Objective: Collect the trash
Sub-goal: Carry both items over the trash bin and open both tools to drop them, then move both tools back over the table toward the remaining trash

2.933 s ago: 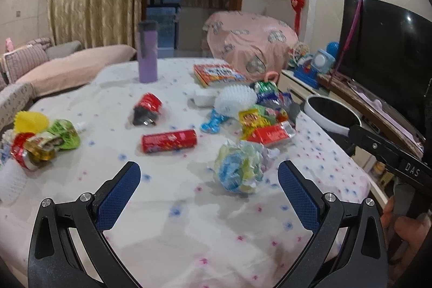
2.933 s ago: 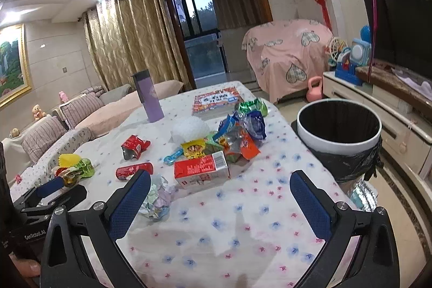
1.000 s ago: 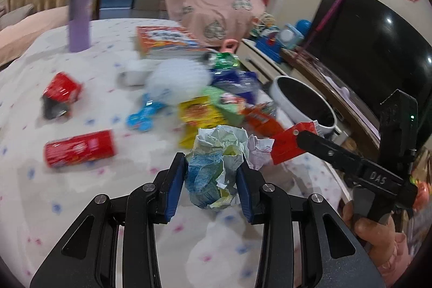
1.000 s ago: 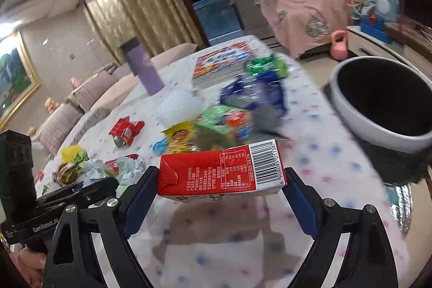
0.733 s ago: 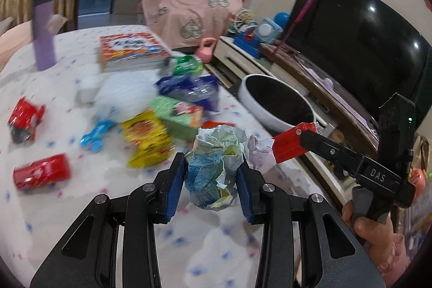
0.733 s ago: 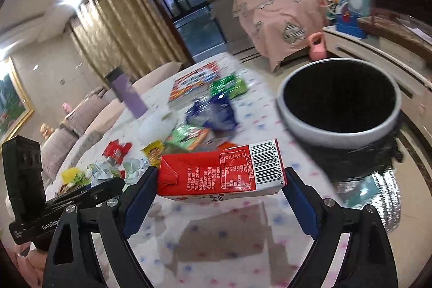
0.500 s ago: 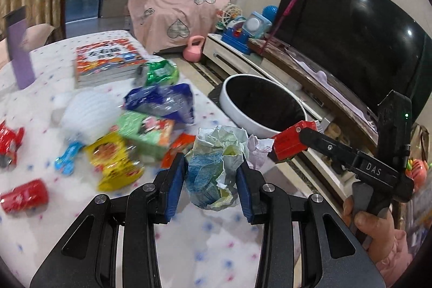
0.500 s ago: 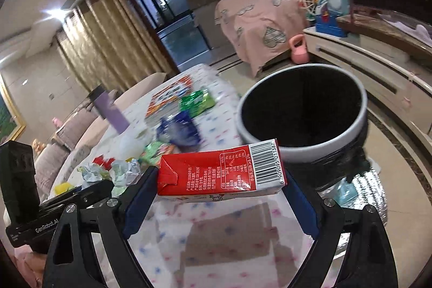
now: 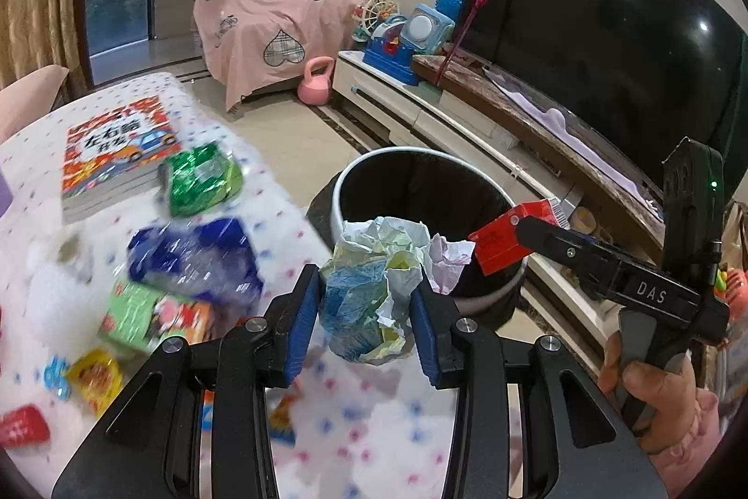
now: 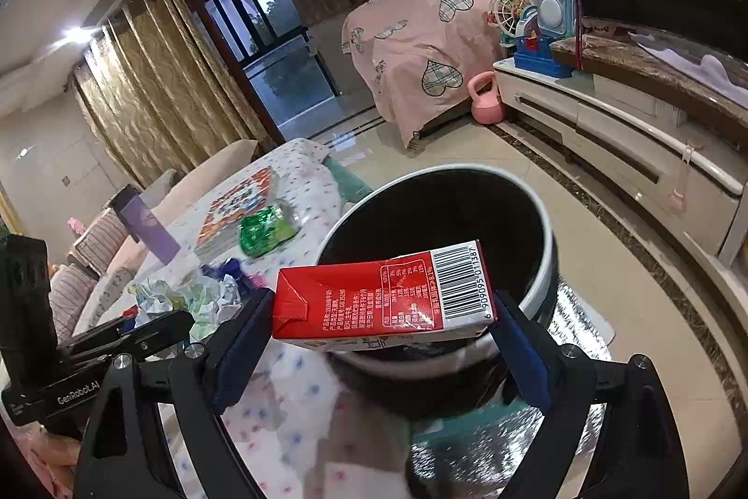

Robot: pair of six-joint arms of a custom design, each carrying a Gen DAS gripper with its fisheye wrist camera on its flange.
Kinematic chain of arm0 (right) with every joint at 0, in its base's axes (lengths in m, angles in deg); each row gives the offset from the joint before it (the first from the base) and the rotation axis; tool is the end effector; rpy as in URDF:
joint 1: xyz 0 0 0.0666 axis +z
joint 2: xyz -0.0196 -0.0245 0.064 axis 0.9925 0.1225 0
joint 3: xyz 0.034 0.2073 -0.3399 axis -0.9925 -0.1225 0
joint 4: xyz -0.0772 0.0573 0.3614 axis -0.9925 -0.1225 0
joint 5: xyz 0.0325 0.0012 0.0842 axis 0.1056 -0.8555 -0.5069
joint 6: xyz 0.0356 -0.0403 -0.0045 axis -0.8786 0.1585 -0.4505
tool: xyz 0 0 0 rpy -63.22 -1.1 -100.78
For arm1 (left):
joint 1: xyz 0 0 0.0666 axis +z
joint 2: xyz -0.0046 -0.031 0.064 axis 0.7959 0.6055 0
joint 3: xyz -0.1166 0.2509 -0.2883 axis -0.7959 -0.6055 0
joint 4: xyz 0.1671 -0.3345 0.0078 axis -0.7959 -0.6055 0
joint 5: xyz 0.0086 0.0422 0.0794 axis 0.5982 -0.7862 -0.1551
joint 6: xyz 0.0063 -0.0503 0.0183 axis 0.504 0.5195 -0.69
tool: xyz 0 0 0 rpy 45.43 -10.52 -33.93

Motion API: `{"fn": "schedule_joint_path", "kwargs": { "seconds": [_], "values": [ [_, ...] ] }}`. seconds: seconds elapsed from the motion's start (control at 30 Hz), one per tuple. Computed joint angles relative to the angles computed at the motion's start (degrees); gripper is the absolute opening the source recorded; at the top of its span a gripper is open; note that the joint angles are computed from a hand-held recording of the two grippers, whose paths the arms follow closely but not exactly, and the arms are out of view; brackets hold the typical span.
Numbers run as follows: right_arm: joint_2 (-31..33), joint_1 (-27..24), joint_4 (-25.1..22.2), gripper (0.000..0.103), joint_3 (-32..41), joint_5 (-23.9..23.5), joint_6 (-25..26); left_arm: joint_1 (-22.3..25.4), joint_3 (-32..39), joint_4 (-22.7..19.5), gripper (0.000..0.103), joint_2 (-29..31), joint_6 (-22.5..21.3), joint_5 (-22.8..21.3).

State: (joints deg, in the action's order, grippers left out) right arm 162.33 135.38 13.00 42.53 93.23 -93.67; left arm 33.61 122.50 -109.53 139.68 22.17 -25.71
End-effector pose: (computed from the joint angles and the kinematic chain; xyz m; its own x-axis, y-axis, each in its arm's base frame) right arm 0.3381 0.4052 0.3176 -0.5900 0.3740 -0.7155 0.1582 0.9226 0.3518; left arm 0.4397 -0.1658 0.3473 -0.6282 0.3014 -0.7173 0.5886 0.7870 -0.1848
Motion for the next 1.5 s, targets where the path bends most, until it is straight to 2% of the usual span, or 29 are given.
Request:
{"fn": "schedule_joint_path", "kwargs": {
  "seconds": [0.33, 0.53, 0.63, 0.67, 0.7, 0.77, 0.93, 1.17, 1.33, 1.5],
  "values": [
    [-1.19, -4.82, 1.81, 0.091, -2.08, -5.42, 3.65, -3.42, 8.08, -3.06, 0.038, 7.3, 0.67, -2.28],
    [-0.57, -5.96, 0.81, 0.091, -1.56, -6.84, 6.17, -4.66, 10.4, -3.71, 0.04, 10.06, 0.64, -3.32],
    [0.07, -6.61, 0.22, 0.092, -1.2, -7.76, 6.88, -4.74, 11.41, -4.67, 0.059, 11.17, 0.93, -3.54],
    [0.25, -6.74, 0.07, 0.092, -1.09, -7.96, 7.05, -4.68, 11.7, -4.94, 0.072, 11.45, 1.17, -3.56],
    [0.56, -6.69, -0.39, 0.092, -0.6, -8.06, 6.89, -4.62, 11.92, -5.19, 0.078, 11.66, 1.59, -3.54],
    [0.64, -6.71, -0.61, 0.1, -0.71, -8.42, 6.53, -4.28, 11.98, -5.52, 0.079, 11.69, 2.11, -3.31],
    [-0.12, -5.96, -0.52, 0.1, -1.81, -7.52, 5.19, -2.89, 10.03, -4.93, 0.079, 10.0, 2.95, -2.55],
    [-0.84, -2.79, 2.49, 0.101, -3.15, -4.77, 1.66, 1.13, 2.83, -2.82, 0.079, 4.06, 2.66, 0.59],
    [0.65, 0.06, 5.21, 0.101, -3.06, -4.96, -2.73, 5.12, -2.57, -2.78, 0.079, -0.59, 1.15, 2.82],
    [3.35, 2.51, 4.95, 0.101, -0.17, -5.38, -4.77, 8.93, -5.67, -3.76, 0.079, -3.69, -0.45, 5.12]
  ]
}}
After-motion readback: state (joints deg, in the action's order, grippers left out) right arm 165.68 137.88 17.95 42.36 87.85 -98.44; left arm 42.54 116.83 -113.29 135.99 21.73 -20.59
